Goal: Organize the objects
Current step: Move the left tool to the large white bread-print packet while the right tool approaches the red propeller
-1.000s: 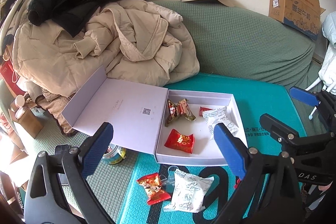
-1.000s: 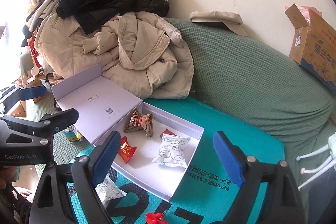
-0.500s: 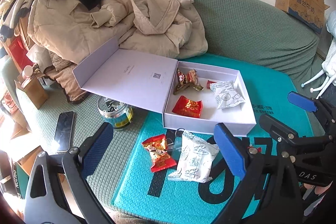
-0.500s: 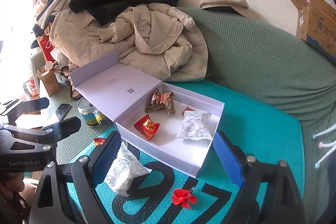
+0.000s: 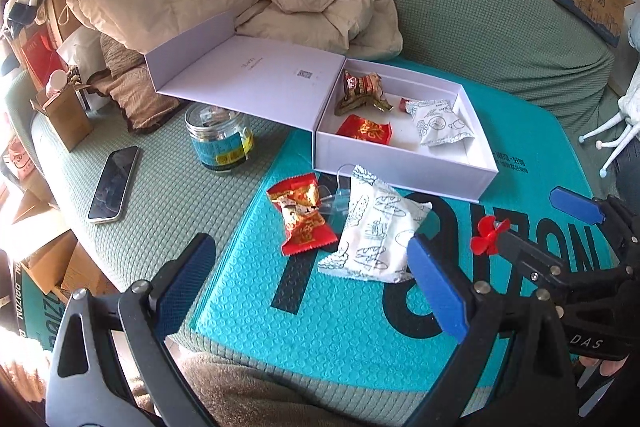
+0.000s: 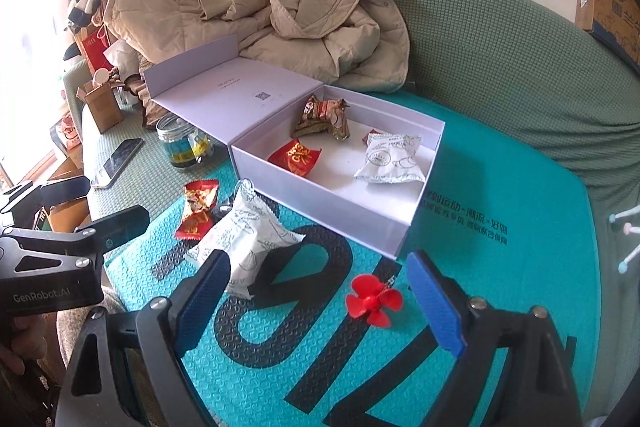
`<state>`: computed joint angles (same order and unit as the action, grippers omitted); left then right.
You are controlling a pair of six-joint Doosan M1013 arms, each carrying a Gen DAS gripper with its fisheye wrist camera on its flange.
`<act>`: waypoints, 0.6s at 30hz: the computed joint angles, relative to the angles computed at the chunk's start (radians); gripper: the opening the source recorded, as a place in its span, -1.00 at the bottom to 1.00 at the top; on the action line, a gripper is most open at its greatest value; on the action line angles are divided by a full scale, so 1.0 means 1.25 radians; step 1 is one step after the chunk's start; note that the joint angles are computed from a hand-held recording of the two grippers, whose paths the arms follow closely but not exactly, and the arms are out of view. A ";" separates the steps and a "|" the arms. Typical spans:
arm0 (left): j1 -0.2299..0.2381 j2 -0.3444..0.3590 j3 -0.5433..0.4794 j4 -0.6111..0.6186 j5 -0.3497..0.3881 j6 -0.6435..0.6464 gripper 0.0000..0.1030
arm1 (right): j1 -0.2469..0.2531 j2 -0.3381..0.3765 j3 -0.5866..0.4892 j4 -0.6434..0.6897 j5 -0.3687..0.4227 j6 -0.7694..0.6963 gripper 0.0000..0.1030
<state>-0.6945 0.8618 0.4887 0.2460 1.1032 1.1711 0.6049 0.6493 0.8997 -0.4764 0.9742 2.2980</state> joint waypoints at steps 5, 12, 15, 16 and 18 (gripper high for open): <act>-0.006 -0.030 0.074 0.000 -0.026 -0.016 0.87 | 0.007 -0.019 0.050 0.010 -0.022 0.019 0.75; -0.009 -0.061 0.154 -0.021 -0.053 -0.055 0.87 | 0.014 -0.043 0.109 0.000 -0.035 0.051 0.75; -0.009 -0.067 0.173 -0.032 -0.060 -0.061 0.87 | 0.015 -0.048 0.125 0.004 -0.030 0.057 0.75; -0.009 -0.066 0.174 -0.035 -0.058 -0.063 0.87 | 0.015 -0.050 0.131 0.005 -0.030 0.059 0.75; -0.008 -0.063 0.172 -0.045 -0.053 -0.062 0.87 | 0.014 -0.052 0.139 0.008 -0.027 0.063 0.75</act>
